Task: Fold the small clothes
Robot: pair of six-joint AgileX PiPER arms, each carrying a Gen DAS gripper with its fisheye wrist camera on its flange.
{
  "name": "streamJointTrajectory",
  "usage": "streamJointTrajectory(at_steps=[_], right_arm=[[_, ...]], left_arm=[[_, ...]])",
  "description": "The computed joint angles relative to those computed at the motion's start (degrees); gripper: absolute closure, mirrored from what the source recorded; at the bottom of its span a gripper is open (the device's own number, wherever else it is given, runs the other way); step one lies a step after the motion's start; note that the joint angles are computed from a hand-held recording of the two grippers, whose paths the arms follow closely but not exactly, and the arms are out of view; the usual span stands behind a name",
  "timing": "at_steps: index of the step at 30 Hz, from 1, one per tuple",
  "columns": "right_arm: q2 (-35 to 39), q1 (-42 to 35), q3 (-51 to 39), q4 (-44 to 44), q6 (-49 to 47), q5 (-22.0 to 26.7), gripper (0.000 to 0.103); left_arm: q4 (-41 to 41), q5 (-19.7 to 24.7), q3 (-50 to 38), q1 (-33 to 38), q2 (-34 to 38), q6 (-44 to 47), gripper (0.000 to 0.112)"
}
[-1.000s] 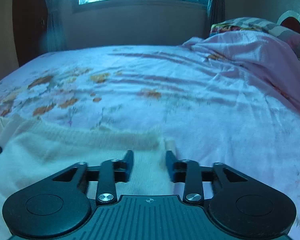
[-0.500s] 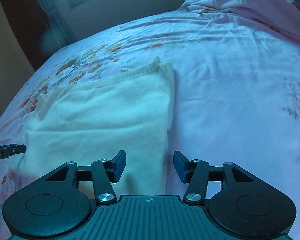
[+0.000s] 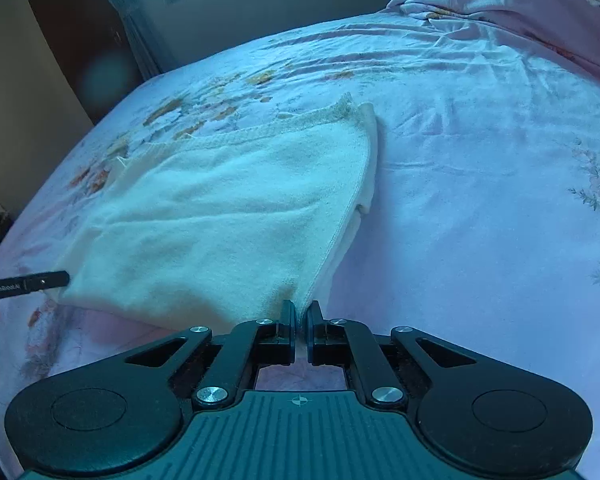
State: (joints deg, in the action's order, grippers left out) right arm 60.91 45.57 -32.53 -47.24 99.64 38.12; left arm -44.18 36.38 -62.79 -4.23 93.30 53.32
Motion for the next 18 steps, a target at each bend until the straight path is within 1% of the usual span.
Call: streamJointTrajectory(at_steps=[1,3,5,9,10,11,13,14,15,16,17,18], right_arm=[[0.5,-0.1,-0.1,1.2,-1.5,0.4,0.099],[0.9,-3.0,1.2,4.9,-5.2,-2.1,0.099],[0.1,-4.5,2.3,5.9,-7.0,-3.9,0.099],[3.3,-4.8,-0.1,7.5,-13.4,-1.7,0.099],[4.0,-3.5,-1.1,6.6,-13.2,0.3,0.099],[4.8,-1.4,-2.1,4.4,-11.3,3.6,0.099],[6.0,3.7,-4.3,-0.9,-5.2,11.3,0.099],[6.8,5.6,-5.7,-3.5,-3.2,13.8,0.099],[8.0,6.8,-7.1,-5.8,-2.2,15.2,0.099],[9.6,7.2,-8.8,-7.8,-2.3,15.6,0.099],[11.5,6.6,-10.7,-8.7,-3.4,14.6,0.099],[13.7,5.0,-12.7,-9.0,-5.5,12.4,0.099]], left_arm=[[0.0,-0.3,0.6,0.1,-0.2,0.8,0.107],[0.9,-0.3,1.3,0.4,0.1,1.1,0.107],[-0.4,-0.8,2.6,0.9,-0.4,3.0,0.107],[0.0,-1.5,3.3,0.7,-0.9,3.6,0.107],[1.1,-2.8,3.7,0.2,-1.3,2.9,0.107],[3.0,-4.1,4.1,-0.5,-2.0,1.5,0.106],[3.6,-5.5,4.9,-1.0,-4.2,1.1,0.102],[3.1,-6.4,5.5,-1.3,-5.7,1.3,0.101],[3.0,-6.4,5.3,-1.6,-6.5,0.9,0.098],[2.2,-6.0,4.8,-2.0,-7.1,0.6,0.096],[1.6,-5.3,3.9,-2.5,-7.3,0.3,0.093],[1.9,-4.9,2.6,-3.7,-6.8,-0.9,0.093]])
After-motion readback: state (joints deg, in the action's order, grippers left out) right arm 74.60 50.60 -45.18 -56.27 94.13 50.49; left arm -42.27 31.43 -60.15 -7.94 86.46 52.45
